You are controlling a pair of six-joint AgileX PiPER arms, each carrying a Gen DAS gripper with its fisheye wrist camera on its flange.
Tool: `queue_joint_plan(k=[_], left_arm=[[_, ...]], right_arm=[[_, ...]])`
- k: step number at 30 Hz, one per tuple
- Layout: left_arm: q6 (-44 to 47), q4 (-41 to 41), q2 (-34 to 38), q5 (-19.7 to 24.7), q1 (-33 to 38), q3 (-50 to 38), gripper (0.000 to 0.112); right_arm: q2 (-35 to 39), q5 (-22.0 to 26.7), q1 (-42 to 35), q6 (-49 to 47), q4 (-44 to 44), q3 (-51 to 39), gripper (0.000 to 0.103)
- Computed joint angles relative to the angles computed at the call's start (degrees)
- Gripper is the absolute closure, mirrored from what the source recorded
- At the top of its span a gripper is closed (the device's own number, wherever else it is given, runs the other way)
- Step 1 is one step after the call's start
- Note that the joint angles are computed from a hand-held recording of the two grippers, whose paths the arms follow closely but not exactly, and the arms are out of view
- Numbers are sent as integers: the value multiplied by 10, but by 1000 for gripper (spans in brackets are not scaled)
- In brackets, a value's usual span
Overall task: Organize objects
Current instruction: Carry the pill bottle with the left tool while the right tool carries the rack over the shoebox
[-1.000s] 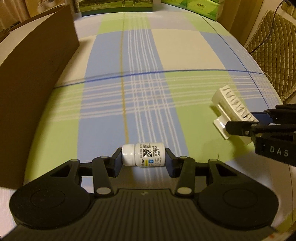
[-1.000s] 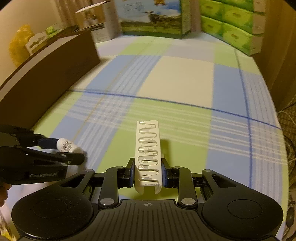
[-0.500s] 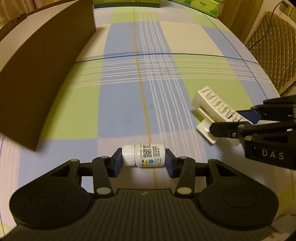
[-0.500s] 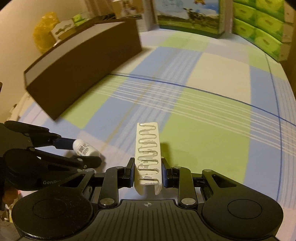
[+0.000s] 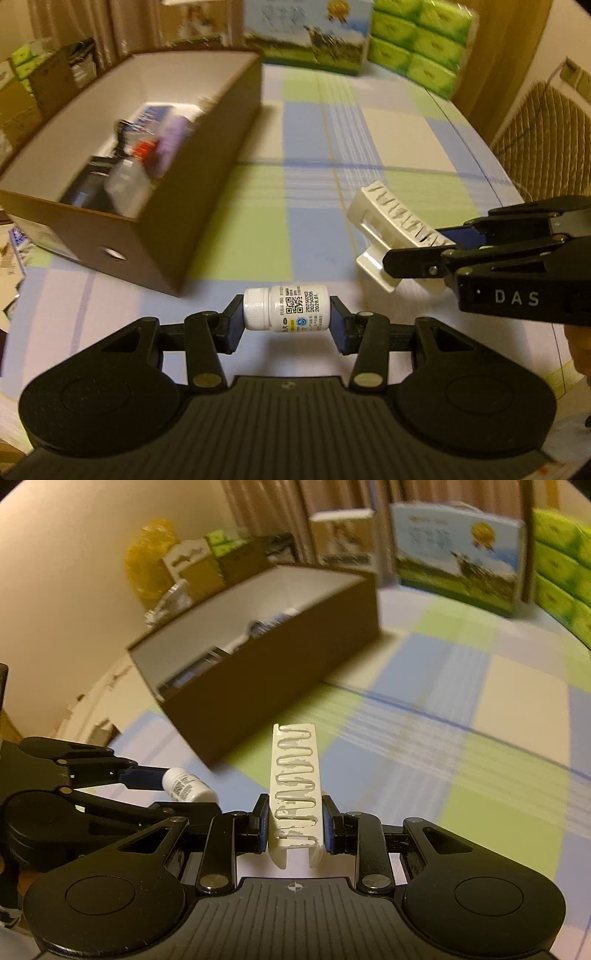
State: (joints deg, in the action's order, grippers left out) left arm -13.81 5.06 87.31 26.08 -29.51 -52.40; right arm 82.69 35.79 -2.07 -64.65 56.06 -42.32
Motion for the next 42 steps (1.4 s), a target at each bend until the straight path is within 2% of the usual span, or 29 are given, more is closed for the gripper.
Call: queue_joint_plan(k=[9, 16, 22, 27, 33, 42], left_arm=[[144, -84, -45, 35, 118, -29, 71], [257, -150, -22, 45, 192, -92, 71], [337, -191, 38, 46, 237, -169, 71], [375, -203, 104, 55, 260, -248, 71], [389, -207, 190, 85, 278, -355, 71], [387, -198, 305, 152, 286, -508, 71]], right_arm=[[13, -26, 107, 70, 18, -70, 78], [60, -89, 176, 142, 3, -151, 79], [123, -126, 212, 227, -54, -243, 79], [183, -129, 221, 316, -125, -324, 79], [251, -116, 225, 416, -212, -415, 79], [335, -87, 226, 541, -326, -521, 79]])
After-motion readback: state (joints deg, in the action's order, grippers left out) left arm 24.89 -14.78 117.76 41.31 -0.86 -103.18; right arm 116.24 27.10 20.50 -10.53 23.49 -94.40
